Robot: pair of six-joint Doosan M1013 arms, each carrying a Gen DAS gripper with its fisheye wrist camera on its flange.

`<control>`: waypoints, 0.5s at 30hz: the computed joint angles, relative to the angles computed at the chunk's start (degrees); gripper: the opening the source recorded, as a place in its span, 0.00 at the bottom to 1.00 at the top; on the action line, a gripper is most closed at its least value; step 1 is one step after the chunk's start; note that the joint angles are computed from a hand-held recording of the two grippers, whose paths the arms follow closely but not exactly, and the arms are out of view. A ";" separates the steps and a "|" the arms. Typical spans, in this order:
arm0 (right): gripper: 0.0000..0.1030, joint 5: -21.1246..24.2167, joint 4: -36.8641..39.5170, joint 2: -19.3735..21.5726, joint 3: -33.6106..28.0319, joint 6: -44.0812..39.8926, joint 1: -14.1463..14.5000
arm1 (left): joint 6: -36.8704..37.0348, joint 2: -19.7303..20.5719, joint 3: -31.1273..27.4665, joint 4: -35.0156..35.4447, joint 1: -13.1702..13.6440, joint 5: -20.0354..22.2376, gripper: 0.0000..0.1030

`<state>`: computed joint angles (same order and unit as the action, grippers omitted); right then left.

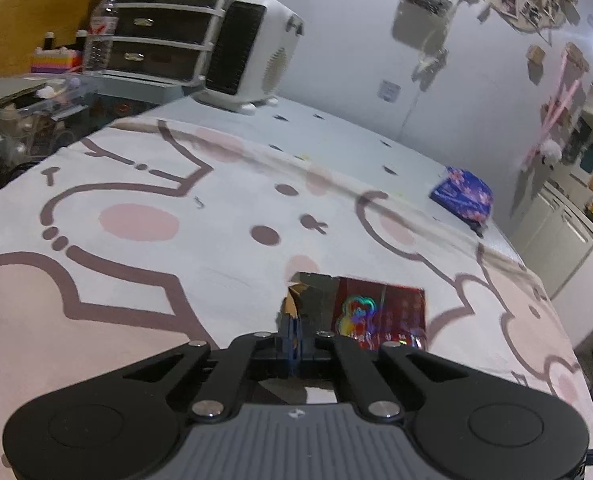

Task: Collect trash
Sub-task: 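Lift the red box with left tool while right tool lifts the Pepsi can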

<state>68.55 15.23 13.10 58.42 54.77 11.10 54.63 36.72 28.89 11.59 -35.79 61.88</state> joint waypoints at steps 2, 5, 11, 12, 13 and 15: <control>0.57 -0.02 0.27 -1.17 1.37 1.10 -0.79 | 1.25 0.45 -1.23 -1.20 -0.10 1.60 0.00; 0.57 -0.33 0.91 -2.73 3.05 3.67 -1.80 | 1.74 0.44 -1.54 -0.78 -0.69 2.63 0.00; 0.55 -1.46 1.62 -6.14 6.67 6.57 -2.87 | -2.64 -2.66 3.92 4.78 -2.62 0.19 0.00; 0.55 -1.52 1.99 -6.88 7.38 6.57 -3.00 | -3.23 -3.75 5.80 5.67 -3.08 -0.44 0.00; 0.55 -1.54 2.71 -7.45 7.93 6.23 -3.33 | -3.60 -4.56 7.03 6.14 -3.40 -0.78 0.00; 0.54 -1.76 3.98 -8.92 9.37 5.76 -3.77 | -5.75 -6.32 9.75 7.83 -4.11 -2.42 0.00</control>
<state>66.78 19.22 4.17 67.80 60.54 7.33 48.88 30.40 38.63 19.42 -39.90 59.46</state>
